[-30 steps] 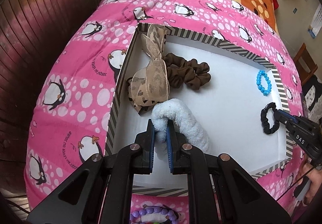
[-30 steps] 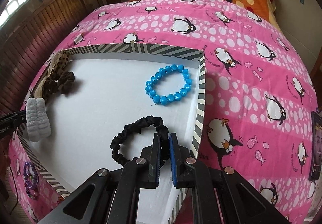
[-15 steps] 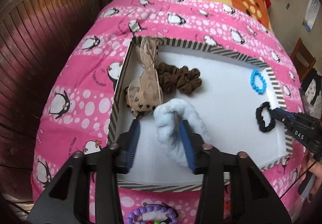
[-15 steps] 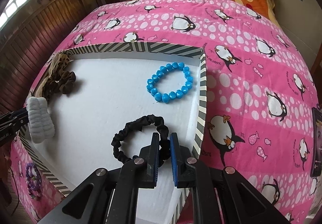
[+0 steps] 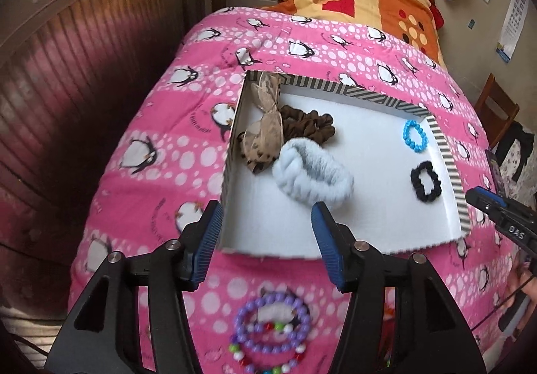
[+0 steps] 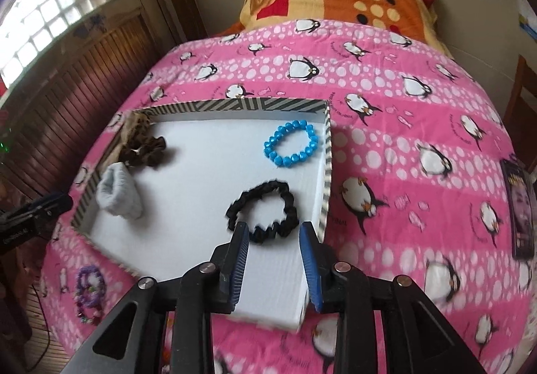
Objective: Organize jewelry
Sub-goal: 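Withdraw both open tools from the box over the remaining jewelry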
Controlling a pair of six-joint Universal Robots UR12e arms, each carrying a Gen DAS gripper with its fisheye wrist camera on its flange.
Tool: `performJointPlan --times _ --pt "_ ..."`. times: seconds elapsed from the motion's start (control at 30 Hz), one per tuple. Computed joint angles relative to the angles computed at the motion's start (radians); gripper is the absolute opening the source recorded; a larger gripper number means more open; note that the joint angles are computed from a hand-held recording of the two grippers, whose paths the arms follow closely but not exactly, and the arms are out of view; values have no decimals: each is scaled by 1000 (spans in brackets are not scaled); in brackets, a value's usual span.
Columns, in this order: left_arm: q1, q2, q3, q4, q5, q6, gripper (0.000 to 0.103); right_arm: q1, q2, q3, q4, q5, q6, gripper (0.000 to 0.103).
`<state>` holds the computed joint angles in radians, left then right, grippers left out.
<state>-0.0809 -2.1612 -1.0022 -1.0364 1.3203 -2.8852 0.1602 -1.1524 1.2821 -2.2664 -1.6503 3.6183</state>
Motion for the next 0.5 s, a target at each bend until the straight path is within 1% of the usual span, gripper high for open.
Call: performJointPlan --times 0.03,0.07,0.23,0.5 --pt "2 9 -13 7 -1 2 55 4 -8 10 -4 -3 8 37" --pt "4 19 -29 13 -5 4 55 8 -16 20 -10 -9 17 37" --pt "14 65 -97 29 -25 21 55 31 -55 68 -29 -15 57 37" --pt "31 139 -203 74 -41 71 55 77 -94 116 -32 -38 85 38"
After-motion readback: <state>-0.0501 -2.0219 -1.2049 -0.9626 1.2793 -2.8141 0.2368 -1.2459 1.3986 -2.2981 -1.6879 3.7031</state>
